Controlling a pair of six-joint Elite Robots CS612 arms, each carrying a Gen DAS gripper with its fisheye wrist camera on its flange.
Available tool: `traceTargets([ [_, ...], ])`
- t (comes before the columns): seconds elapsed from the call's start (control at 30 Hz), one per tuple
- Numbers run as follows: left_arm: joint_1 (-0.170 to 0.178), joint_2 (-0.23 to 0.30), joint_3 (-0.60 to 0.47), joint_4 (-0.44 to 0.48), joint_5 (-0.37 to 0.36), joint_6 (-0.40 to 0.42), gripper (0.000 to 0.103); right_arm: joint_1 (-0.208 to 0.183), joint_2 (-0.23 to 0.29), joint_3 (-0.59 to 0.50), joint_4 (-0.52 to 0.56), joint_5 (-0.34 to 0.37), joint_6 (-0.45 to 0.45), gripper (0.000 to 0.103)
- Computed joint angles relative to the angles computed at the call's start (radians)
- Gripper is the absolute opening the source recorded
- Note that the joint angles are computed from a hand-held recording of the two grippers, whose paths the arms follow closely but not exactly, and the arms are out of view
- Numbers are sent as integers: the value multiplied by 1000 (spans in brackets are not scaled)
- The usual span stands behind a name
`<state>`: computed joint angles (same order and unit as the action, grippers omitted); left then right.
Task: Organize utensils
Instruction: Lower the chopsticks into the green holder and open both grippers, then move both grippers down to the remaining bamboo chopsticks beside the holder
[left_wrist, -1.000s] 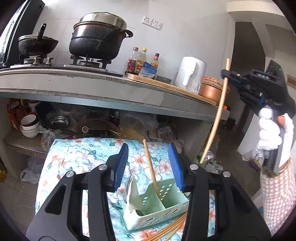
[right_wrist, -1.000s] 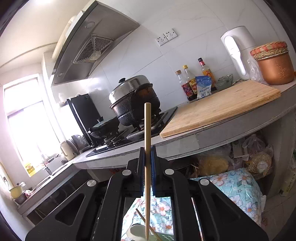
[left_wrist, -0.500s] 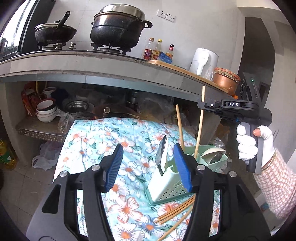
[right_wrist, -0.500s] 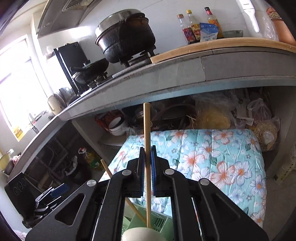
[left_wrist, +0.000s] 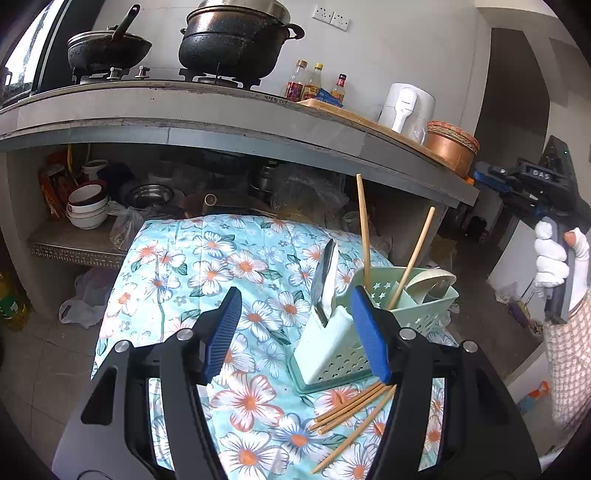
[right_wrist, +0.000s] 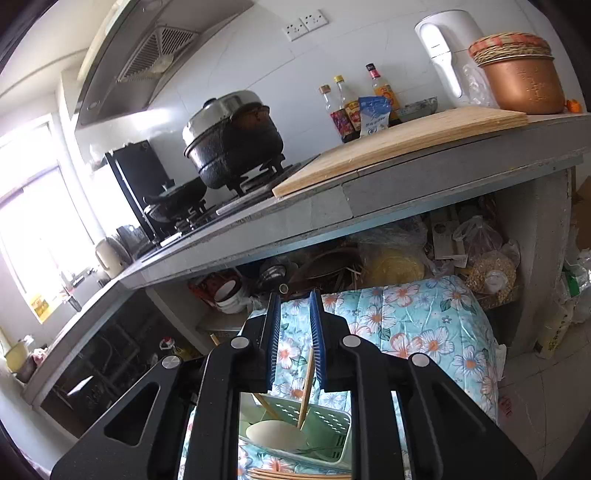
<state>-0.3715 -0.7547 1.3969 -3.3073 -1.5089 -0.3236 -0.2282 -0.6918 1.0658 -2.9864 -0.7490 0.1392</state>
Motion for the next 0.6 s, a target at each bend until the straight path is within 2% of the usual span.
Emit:
traceTargets([
  [0.13, -3, 0, 11, 7, 17, 27, 61, -31, -43, 111, -85, 58, 59, 17],
  [0.23, -4, 2, 18, 39, 25, 50, 63, -45, -66, 198, -47, 104, 68, 17],
  [0.37, -6, 11, 14, 123, 11, 67, 64, -40, -61, 280, 132, 132, 74, 17],
  [0.47, -14, 21, 8, 172, 11, 94, 64, -23, -31, 291, 331, 158, 83, 17],
  [0.6, -22, 31, 2, 216, -19, 111, 64, 11, 1, 271, 501, 111, 72, 17],
])
